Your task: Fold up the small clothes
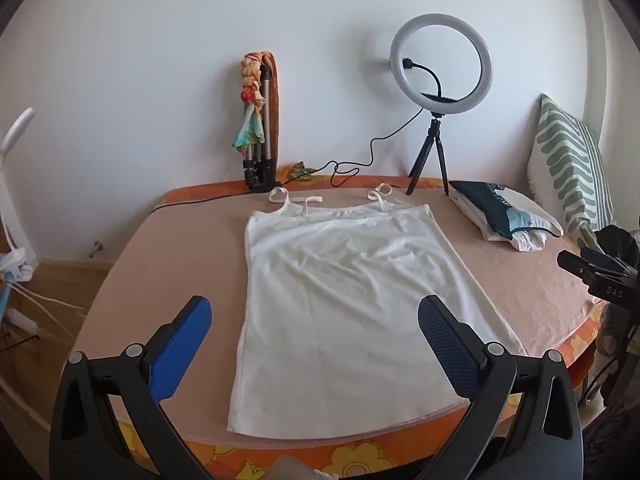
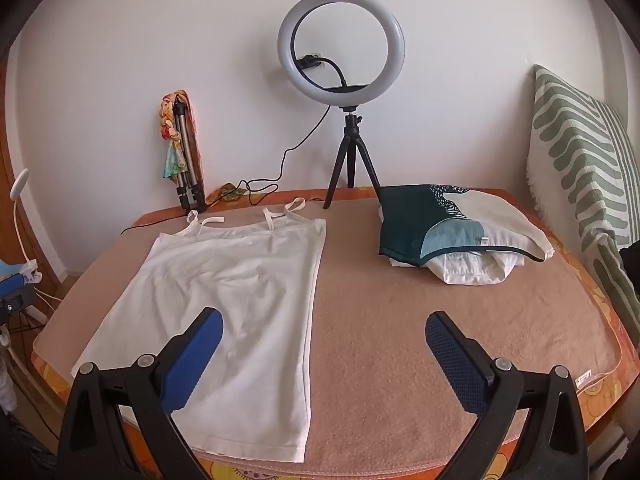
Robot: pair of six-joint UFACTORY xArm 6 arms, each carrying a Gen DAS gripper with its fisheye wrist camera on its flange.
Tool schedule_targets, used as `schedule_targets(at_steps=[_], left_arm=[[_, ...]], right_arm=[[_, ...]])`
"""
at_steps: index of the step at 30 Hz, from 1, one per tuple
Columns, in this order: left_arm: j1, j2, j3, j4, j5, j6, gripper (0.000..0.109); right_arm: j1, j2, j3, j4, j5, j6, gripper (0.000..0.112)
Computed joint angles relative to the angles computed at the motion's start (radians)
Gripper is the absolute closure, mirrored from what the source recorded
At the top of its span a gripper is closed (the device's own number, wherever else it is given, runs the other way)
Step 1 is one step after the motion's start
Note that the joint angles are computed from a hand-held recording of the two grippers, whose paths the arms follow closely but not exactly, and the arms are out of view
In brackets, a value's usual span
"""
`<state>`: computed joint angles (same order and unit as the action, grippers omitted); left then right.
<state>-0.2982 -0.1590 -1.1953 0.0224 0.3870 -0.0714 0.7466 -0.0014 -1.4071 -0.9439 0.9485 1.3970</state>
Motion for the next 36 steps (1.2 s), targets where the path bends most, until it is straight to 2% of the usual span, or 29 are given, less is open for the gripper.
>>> schedule_targets(at_steps=[36], left_arm=[[-0.002, -0.004, -0.001, -0.031, -0.012, 0.036, 0.006]], right_arm=[[0.002, 0.002, 0.004, -0.007, -0.004, -0.009, 0.01]])
